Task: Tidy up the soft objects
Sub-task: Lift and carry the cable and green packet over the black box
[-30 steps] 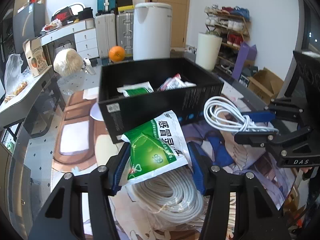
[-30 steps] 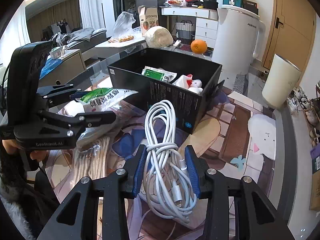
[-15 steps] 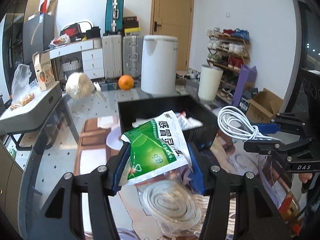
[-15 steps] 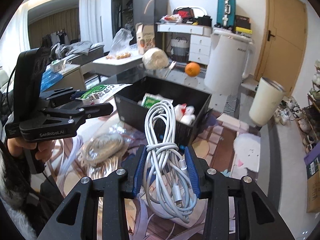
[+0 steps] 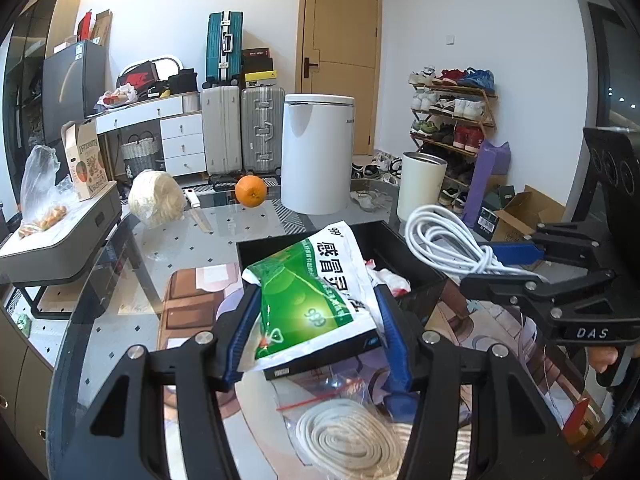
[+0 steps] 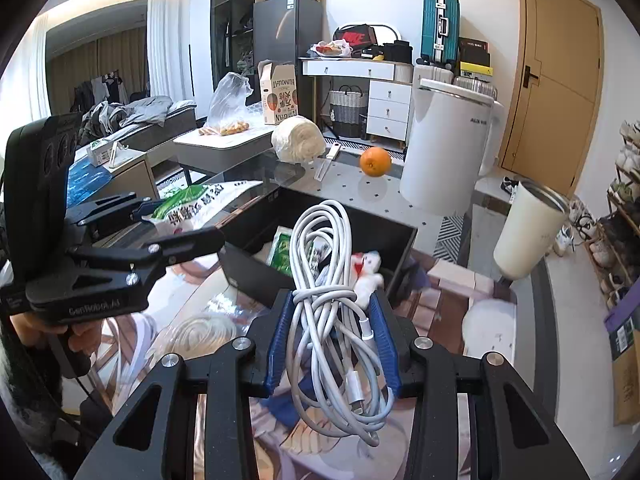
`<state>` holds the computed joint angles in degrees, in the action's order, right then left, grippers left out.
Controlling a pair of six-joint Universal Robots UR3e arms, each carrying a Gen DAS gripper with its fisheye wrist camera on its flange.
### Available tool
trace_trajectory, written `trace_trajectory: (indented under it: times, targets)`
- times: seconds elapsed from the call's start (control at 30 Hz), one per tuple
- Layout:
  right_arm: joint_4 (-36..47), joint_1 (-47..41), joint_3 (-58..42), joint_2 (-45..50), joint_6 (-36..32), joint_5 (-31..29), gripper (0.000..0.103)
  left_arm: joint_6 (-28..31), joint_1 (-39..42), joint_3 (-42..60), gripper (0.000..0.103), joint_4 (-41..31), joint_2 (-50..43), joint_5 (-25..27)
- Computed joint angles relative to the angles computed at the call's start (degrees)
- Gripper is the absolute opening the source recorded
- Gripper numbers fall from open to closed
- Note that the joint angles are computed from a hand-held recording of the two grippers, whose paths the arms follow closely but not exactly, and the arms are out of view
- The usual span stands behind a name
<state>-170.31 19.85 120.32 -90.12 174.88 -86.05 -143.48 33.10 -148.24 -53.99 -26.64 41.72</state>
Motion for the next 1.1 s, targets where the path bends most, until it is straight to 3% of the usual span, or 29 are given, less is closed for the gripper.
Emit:
trace_trajectory:
  times: [0.1,0.27,0.73,1.1]
  targets:
    - [0.9,-0.3,-2.5,1.7,-0.5,-0.1,0.039,-4.4,-4.0,-0.9,0.055,12.3,-8.1,2.9]
    - [1.6,-0.6,-6.7,5.4,-1.3,-0.1,0.039,-7.3,-6.7,-0.9,0.055,22.2,-15.5,4.7]
    - [6.2,-0.6,-17.5,14.1,-1.2,0.6,0.039,-11.5,-12.7,2.7,0.056,38.5,-33.2,8.7]
    - [11.1,-0.2,-26.4,21.1,-1.9,0.0,0.039,-12.7,-16.4,4.6,0.056,46.0,-42.7,12.2]
